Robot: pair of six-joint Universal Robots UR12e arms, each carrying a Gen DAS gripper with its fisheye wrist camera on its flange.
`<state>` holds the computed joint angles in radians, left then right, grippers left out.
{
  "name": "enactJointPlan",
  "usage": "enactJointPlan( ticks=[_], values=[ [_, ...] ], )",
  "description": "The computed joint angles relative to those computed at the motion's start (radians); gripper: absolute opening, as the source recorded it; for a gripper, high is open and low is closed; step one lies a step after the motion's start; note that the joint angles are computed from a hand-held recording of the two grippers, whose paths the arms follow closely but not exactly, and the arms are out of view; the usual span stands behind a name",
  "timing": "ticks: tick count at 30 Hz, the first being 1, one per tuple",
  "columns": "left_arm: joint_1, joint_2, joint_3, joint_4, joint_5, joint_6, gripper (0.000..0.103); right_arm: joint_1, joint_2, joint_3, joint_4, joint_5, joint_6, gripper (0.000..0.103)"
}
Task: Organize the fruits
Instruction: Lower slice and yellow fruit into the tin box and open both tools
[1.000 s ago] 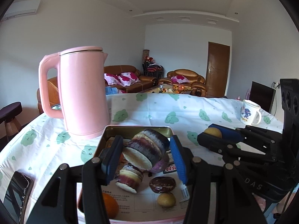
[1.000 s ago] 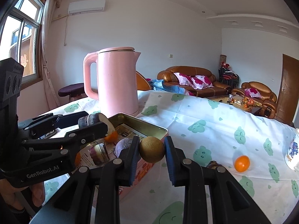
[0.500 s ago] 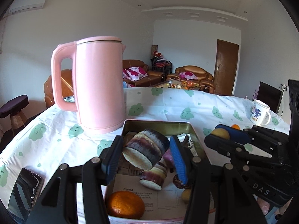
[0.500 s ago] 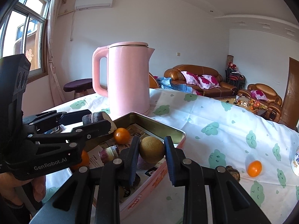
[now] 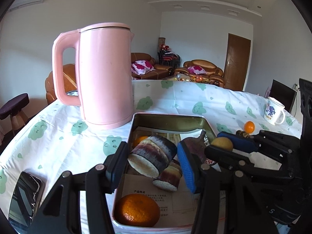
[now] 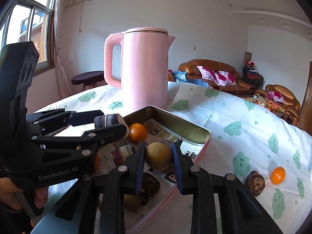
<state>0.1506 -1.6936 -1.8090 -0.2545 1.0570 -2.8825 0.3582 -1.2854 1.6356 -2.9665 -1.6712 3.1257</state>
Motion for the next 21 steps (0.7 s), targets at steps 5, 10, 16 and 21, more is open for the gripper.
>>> enactJointPlan(
  ticks=[5, 10, 16, 21],
  values=[
    [-0.001, -0.001, 0.007, -0.027, 0.004, 0.011, 0.054, -0.003, -0.001, -0.007, 0.041, 0.018, 0.002, 0.029],
    [-0.003, -0.002, 0.008, -0.031, 0.011, 0.013, 0.055, -0.007, -0.002, -0.011, 0.065, 0.039, 0.002, 0.029],
    [-0.002, 0.001, 0.002, -0.013, 0.012, 0.011, 0.061, -0.008, -0.002, -0.015, 0.091, 0.048, -0.005, 0.049],
    [0.005, 0.014, -0.009, 0.033, 0.0, -0.025, 0.078, -0.007, -0.013, 0.001, 0.077, 0.03, -0.004, 0.049]
  ],
)
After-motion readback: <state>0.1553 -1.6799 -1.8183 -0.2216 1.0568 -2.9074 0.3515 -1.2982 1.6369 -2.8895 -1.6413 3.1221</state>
